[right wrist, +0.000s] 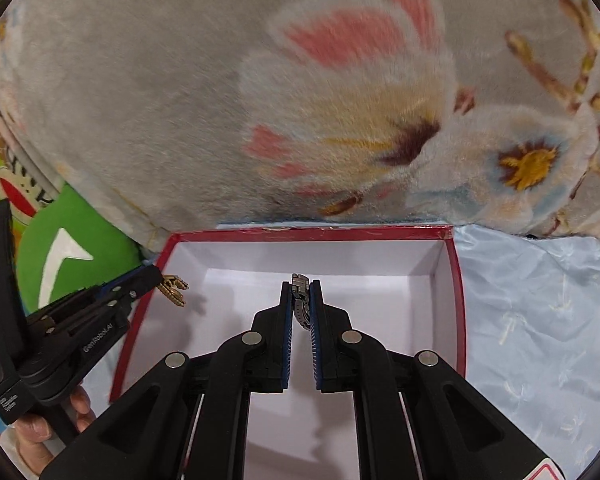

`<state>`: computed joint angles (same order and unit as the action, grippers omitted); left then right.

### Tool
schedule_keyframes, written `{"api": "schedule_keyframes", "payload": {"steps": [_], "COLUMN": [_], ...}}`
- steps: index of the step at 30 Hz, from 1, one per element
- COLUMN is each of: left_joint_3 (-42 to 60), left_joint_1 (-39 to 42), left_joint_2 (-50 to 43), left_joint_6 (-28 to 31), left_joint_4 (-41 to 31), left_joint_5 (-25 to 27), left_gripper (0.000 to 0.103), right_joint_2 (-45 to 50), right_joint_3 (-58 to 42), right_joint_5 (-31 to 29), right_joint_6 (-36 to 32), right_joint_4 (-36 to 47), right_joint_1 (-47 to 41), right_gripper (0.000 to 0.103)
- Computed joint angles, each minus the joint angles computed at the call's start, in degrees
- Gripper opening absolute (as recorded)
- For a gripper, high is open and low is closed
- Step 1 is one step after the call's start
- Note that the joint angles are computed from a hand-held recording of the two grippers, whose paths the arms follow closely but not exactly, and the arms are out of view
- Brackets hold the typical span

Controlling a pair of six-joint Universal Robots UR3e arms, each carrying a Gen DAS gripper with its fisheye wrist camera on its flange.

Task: Organize jewelry
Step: 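Carry the gold watch in the left tool and silver watch in the right tool over the red box, then open the left tool releasing the gold watch while the right tool releases the silver watch, then grasp the pearl bracelet with the right tool while the left tool returns to the jewelry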

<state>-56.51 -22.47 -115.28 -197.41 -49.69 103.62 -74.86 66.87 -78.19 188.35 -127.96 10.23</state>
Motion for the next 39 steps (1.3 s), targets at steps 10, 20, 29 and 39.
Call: {"api": "schedule_keyframes", "payload": {"steps": [10,20,29,39], "left_joint_3": [7.1,-1.0,-20.8,-45.7], "left_joint_1": [0.3,0.9,0.2,-13.2], "left_joint_2": [-8.3,-4.8,13.0,42.0], "left_joint_6": [0.6,-2.2,-3.4,-10.0], "left_joint_4": [-1.1,4.8,10.1,1.6], "left_joint_5": [0.2,1.9,2.9,15.6], "left_gripper": [0.011,0.048,0.055,0.056], "right_joint_2": [11.9,6.4,-15.9,-57.2], "right_joint_3": [-10.4,-2.5,18.6,44.2], "right_joint_5": [-3.4,-3.9,0.2,-6.8], "right_joint_6": [-2.1,-1.3,-2.8,-5.0], "right_joint_4": [4.5,-2.7,-6.4,7.3], "right_joint_1": [1.8,0.8,-3.2,-2.0], "right_gripper": [0.009,0.026,0.028,0.033]}}
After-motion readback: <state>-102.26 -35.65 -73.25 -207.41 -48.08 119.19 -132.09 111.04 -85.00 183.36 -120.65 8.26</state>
